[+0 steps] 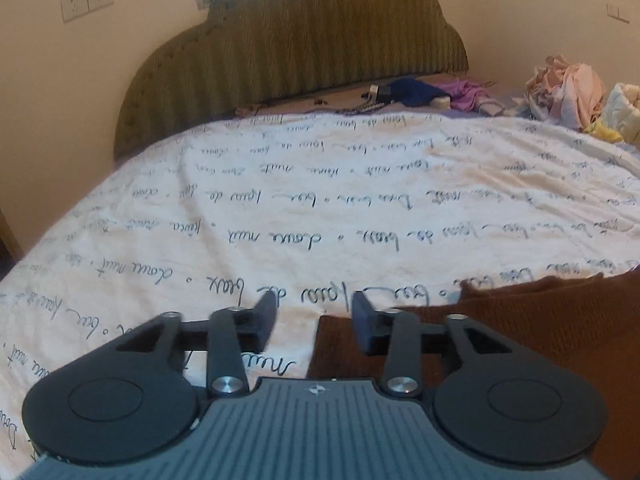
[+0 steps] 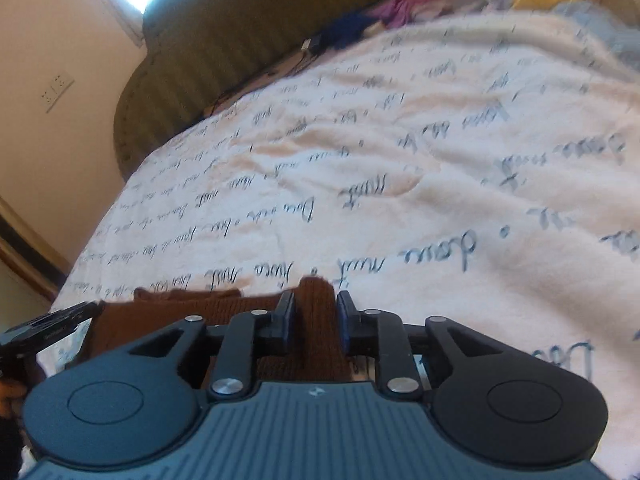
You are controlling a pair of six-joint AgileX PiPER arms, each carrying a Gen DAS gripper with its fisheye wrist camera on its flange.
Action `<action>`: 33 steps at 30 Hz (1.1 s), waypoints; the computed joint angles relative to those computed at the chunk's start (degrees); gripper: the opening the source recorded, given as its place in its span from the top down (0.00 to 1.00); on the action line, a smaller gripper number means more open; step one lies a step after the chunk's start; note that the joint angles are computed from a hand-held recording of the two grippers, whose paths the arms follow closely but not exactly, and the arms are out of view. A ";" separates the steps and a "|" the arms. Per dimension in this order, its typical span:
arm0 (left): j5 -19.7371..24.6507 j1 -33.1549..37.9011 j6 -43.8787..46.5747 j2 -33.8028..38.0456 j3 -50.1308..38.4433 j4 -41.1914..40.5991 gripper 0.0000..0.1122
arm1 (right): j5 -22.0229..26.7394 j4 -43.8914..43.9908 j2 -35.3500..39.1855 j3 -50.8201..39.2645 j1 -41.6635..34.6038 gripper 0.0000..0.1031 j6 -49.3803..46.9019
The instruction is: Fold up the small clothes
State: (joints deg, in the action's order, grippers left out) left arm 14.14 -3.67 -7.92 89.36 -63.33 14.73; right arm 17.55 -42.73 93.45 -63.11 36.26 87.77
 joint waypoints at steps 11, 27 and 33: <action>0.80 -4.66 4.92 7.39 -0.63 -10.28 0.25 | 7.49 -8.21 14.57 -14.13 7.95 0.67 -2.01; 6.00 14.62 29.58 -28.57 23.57 -48.78 0.16 | 12.17 -27.72 12.15 -7.89 18.44 0.12 21.37; 38.81 47.00 38.22 -46.88 33.68 -63.47 0.12 | 15.46 -25.11 13.60 -10.42 19.88 0.12 16.98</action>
State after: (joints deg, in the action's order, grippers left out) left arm 52.95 43.33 30.31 42.48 -29.65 -48.74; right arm 33.01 -67.84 107.06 -73.54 56.14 104.75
